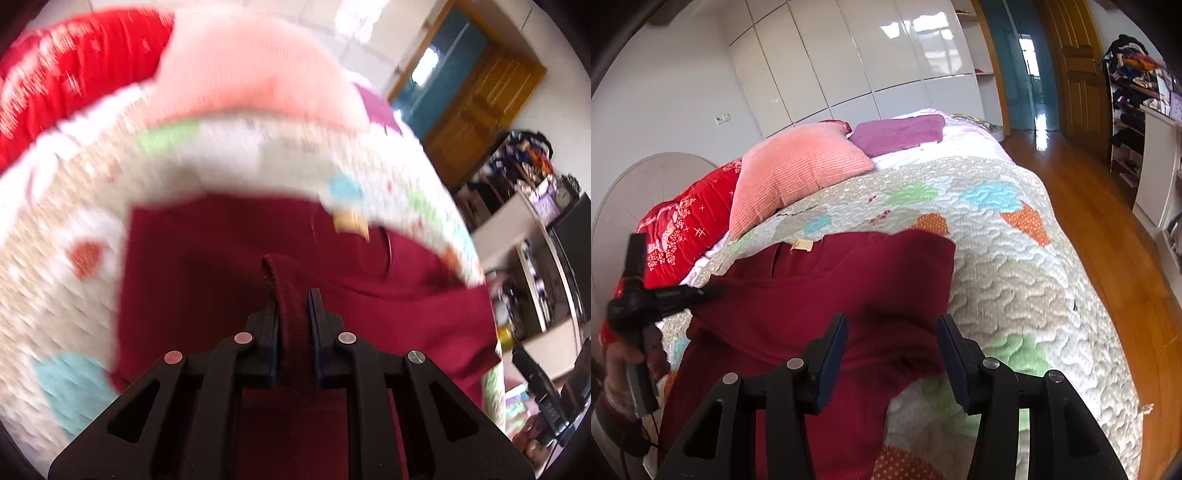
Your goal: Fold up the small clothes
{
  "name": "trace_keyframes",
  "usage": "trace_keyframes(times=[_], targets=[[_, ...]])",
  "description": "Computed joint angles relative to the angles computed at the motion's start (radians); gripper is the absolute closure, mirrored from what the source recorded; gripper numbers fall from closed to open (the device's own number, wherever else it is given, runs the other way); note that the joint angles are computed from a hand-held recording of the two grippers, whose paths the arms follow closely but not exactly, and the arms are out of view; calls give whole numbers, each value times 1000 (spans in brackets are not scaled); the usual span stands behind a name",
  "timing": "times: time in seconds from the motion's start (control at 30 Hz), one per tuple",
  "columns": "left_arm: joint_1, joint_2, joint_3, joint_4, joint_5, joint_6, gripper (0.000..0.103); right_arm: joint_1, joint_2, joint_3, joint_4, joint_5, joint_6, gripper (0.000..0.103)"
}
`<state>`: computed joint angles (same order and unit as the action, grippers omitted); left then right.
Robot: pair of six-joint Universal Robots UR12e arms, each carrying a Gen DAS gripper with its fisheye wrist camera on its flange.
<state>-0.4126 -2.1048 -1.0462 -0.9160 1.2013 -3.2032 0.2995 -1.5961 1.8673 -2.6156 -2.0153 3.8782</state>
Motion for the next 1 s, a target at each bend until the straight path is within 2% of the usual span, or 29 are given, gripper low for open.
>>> trace_keyframes(times=[0.07,0.13,0.17,0.2,0.23,0.3,0.33,0.4,0.47,0.6,0.63,0.73,0.8,0.9,1.0], targets=[[10,-2,5,11,26,-25,91,3,17,-20,24,-20,-26,55],[17,-12,10,-28,40,-27,91,-3,39,-34,48,8,-63,57],[16,-17,12,-44,50,-31,91,-9,50,-44,90,37,-71,59],[16,-20,8,-58,60,-34,91,-15,64,-61,173,63,-67,61],[16,-23,4,-67,66,-35,91,-11,71,-69,218,53,-70,61],[18,-24,-10,-52,69,-38,90,3,66,-66,214,24,-94,61],[20,-23,-14,-44,65,-40,90,1,56,-63,210,37,-84,61],[21,-26,-10,-40,63,-47,91,-11,35,-44,144,59,-62,61],[17,-26,-12,-33,76,-43,91,-19,30,-40,81,42,-56,61],[6,-25,-24,-8,120,-22,90,-35,74,-83,47,33,-127,64],[4,-25,-26,0,128,-22,90,-43,91,-95,60,48,-143,68],[-1,-20,-34,9,149,-19,90,-73,133,-131,185,80,-124,71],[-3,-16,-35,-1,160,-4,89,-82,121,-119,165,102,-100,71],[4,4,-54,-13,150,2,87,-60,84,-106,161,100,-69,71],[17,31,-93,-5,114,-11,86,-20,65,-94,159,91,-84,70]])
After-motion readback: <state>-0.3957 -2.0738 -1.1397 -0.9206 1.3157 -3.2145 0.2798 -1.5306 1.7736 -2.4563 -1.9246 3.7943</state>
